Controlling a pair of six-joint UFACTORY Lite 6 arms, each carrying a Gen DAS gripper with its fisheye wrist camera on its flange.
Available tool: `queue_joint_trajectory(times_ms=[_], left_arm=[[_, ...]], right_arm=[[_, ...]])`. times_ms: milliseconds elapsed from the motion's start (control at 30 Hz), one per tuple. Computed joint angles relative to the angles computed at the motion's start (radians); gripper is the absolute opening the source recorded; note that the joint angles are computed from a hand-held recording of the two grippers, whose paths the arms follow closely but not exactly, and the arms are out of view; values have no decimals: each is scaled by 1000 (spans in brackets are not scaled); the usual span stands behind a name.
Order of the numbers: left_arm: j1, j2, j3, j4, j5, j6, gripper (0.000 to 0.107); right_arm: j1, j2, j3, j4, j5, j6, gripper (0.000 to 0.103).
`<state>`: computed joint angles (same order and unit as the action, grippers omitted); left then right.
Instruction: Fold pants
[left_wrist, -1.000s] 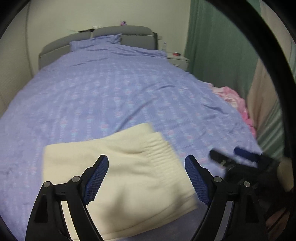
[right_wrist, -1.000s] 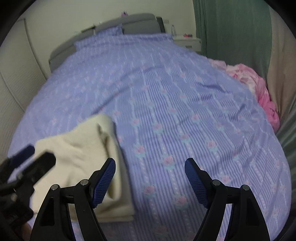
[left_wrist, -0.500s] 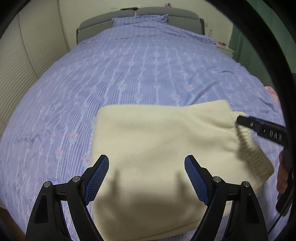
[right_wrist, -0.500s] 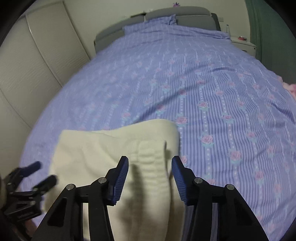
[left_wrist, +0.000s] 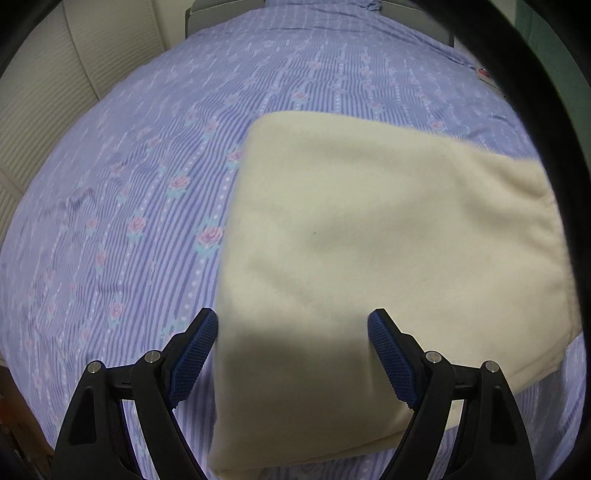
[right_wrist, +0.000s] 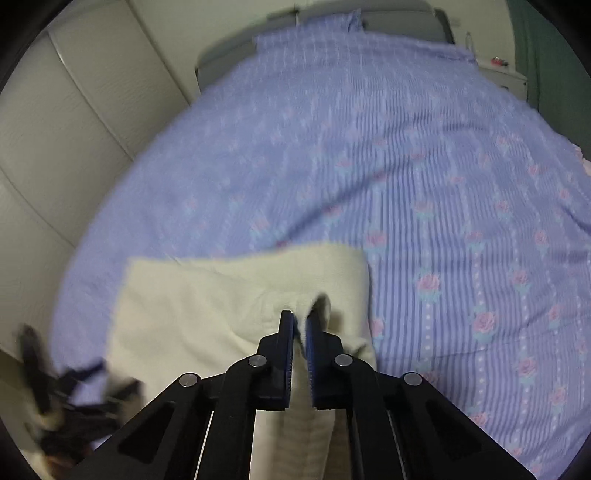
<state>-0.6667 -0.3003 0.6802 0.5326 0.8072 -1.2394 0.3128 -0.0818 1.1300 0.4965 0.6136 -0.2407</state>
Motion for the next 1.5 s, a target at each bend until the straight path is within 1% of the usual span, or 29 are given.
queue_joint_trajectory(times_ms=[67,100,133,167,200,233,300,333,367,400,433,467,500,567,600,733,833,967,1067,1233,1367,1500], left_arm=[[-30,15,5,20,16,-30,84],[-45,25,6,35,24,-47,84],[-51,36,12,37,30,-48,85],[-61,45,13,36,32,-51,85],[-65,49,14,30,31,-49,85],[-78,56,20,33,35,-61,85],[-92,60,25,41,45,-73,85],[-92,62,29,38,49,-70,85],[-90,59,31,35,52,-65,84],[-102,46,35,37,68,-75,84],[-109,32,41,41,84,-81,84],[-116,17,43,43,97,-83,84],[-133,-9,51,47,122,-93,84],[-164,-47,69,52,162,-107,84],[-175,-58,76,55,178,-111,84],[-206,-96,108,68,229,-100,84],[-244,-110,119,72,256,-110,84],[-290,-97,136,65,275,-115,84],[-311,-97,136,64,281,-120,84],[-343,-102,139,68,299,-154,84],[-362,-104,135,74,316,-170,84],[-367,-110,120,72,322,-178,84]], right_arm=[[2,-101,-35,10,3,7,7],[10,-142,-71,12,-22,-4,7],[14,-144,-105,-28,-47,12,7],[9,-110,-125,-86,-55,64,7],[4,-69,-125,-103,-67,85,7],[-21,-33,-149,-97,-81,79,7],[-47,-21,-171,-61,-98,54,10],[-46,-32,-175,-73,-95,83,11],[-34,-55,-176,-121,-90,128,19],[-10,-80,-177,-210,-89,215,37],[15,-123,-195,-310,-93,317,48],[34,-183,-225,-369,-92,388,70],[47,-237,-254,-385,-83,424,79],[56,-307,-289,-323,-34,388,79],[60,-332,-305,-322,-11,391,79],[148,-453,-404,-441,71,574,79],[179,-525,-462,-467,99,660,79],[145,-516,-485,-417,70,626,79],[147,-492,-480,-421,33,627,79],[110,-446,-495,-333,-30,545,79],[108,-420,-519,-297,-53,508,79],[39,-440,-587,-120,-69,351,79]])
